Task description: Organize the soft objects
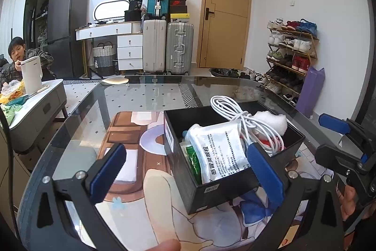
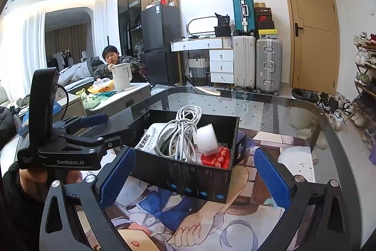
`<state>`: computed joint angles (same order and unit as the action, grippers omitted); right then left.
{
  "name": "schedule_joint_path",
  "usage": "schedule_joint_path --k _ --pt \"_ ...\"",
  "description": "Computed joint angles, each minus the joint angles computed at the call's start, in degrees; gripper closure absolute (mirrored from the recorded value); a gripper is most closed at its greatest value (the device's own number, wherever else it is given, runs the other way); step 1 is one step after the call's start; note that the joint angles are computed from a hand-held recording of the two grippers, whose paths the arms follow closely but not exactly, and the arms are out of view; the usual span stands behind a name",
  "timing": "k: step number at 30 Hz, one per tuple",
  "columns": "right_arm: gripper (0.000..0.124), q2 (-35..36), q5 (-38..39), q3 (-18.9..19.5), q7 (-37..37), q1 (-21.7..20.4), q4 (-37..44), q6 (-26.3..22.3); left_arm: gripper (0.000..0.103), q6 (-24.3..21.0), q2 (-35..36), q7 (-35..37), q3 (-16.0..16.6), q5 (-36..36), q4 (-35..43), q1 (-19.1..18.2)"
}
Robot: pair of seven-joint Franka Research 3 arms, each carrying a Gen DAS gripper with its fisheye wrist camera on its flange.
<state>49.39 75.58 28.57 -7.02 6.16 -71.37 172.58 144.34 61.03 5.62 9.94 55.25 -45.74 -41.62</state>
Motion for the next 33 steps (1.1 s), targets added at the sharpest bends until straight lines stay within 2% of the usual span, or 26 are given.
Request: schedule_joint_path --k 6,9,13,18,21,25,33 --pt "0.021 0.6 1.4 1.0 -2.1 -0.6 0.5 0.0 0.000 0.6 0.2 0.4 0.1 -0.4 0.3 0.1" --pt "0.021 0.7 1.3 0.3 -1.8 -0.1 0.8 0.1 0.000 0.8 -0.4 -0.3 0.5 0.4 -0.7 -0.4" --pt "0.021 0.7 4.3 2.0 -6.4 -1.1 0.5 0.6 0.000 0.6 0.0 0.2 0.2 0.3 0.1 -0.3" --pt "0.021 0.5 10.1 1.7 -11.8 -0.7 1.0 1.5 0.000 -0.4 1.1 1.3 0.4 0.2 2.0 -0.7" --pt "0.021 0.0 13.1 0.4 -13.9 0.0 1.0 1.0 0.000 -0.7 1.2 1.2 0.8 0.6 2.3 -1.1" --pt "0.021 -0.8 13.7 -2.5 -12.8 1.7 0.6 0.0 0.000 -1.2 1.9 1.6 0.8 0.4 3.6 -1.1" --pt "0.021 -1.8 18.4 -5.1 -15.1 2.8 0.4 -1.6 0.000 -1.1 1.1 0.4 1.2 1.3 2.4 -1.6"
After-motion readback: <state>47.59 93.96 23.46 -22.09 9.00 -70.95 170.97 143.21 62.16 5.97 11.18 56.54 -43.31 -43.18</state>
